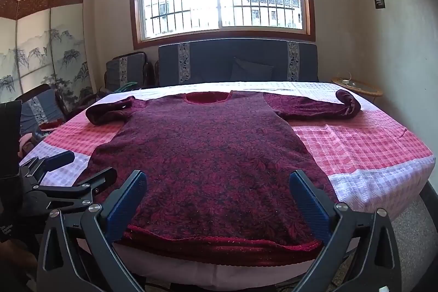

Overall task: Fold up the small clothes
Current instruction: 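Move both grippers toward the spread dark red sweater, then grasp the sweater sleeve cuff with the right gripper and lift it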

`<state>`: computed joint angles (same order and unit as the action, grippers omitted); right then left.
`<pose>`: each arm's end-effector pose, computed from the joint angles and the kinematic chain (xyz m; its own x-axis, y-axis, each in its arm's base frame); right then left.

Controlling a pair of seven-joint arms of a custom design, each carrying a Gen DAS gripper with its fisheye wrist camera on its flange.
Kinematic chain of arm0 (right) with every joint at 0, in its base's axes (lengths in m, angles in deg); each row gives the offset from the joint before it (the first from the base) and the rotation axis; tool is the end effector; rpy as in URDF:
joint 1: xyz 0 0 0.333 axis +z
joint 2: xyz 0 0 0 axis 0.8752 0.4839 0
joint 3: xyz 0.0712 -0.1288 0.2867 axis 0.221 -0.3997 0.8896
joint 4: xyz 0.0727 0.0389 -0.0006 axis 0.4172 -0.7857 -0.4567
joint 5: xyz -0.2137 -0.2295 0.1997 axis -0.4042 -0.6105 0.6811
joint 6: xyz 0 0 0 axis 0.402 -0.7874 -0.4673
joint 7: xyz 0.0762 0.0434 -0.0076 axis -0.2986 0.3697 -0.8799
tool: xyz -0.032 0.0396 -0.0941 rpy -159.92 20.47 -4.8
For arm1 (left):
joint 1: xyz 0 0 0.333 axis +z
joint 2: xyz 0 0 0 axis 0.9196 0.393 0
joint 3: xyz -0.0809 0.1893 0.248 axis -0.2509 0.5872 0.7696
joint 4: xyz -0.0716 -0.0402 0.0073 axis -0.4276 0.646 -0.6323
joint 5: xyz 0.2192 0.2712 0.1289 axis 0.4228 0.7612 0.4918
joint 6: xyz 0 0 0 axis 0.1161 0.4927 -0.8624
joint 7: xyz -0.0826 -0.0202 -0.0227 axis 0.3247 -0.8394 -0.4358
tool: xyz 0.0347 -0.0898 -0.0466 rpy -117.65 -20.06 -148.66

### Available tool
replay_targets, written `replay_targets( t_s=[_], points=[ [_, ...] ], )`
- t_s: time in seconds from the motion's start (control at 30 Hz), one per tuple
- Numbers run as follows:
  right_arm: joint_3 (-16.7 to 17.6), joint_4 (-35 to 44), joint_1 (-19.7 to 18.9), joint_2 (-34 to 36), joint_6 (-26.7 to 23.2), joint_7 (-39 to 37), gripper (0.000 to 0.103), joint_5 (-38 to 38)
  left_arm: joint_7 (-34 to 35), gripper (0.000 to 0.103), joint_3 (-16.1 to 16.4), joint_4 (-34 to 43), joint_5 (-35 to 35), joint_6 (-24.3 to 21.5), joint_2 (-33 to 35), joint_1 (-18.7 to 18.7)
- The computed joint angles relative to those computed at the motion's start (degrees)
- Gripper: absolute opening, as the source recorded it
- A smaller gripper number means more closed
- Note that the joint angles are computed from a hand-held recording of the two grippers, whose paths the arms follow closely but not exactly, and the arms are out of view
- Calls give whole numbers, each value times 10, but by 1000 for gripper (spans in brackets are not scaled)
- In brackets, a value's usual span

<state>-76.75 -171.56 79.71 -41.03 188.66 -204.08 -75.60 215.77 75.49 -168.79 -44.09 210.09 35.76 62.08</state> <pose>0.4114 0.2625 0.5081 -0.2362 -0.9706 -0.0465 -0.4403 0.1496 -0.8853 0.5277 -0.0471 0.4901 -0.4536 -0.8910 0.0162 -0.4854 0.2318 -0.8430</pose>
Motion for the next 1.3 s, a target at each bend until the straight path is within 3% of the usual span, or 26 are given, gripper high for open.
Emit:
replay_targets(
  t_s=[0.23, 0.5, 0.93, 1.03, 1.2, 1.27, 1.3],
  points=[
    [-16, 12, -10, 11, 29, -26, 103, 17, -54, 103, -6, 29, 55, 16, 24, 1],
    [-45, 36, -36, 36, 97, -93, 103, 63, -155, 103, -20, 82, 166, 30, 75, 11],
    [-93, 97, -84, 100, 182, -240, 103, 193, -385, 103, -36, 226, 423, 54, 200, 13],
    [-108, 103, -96, 111, 198, -289, 103, 246, -422, 103, -33, 270, 480, 58, 239, 9],
    [-147, 93, -132, 127, 259, -413, 103, 405, -516, 103, -9, 387, 567, -1, 326, 3],
    [-164, 76, -152, 134, 301, -481, 97, 519, -557, 103, 1, 437, 595, -33, 362, 1],
    [-170, 73, -162, 139, 308, -523, 84, 584, -575, 103, 2, 459, 604, -48, 378, 4]
  ],
)
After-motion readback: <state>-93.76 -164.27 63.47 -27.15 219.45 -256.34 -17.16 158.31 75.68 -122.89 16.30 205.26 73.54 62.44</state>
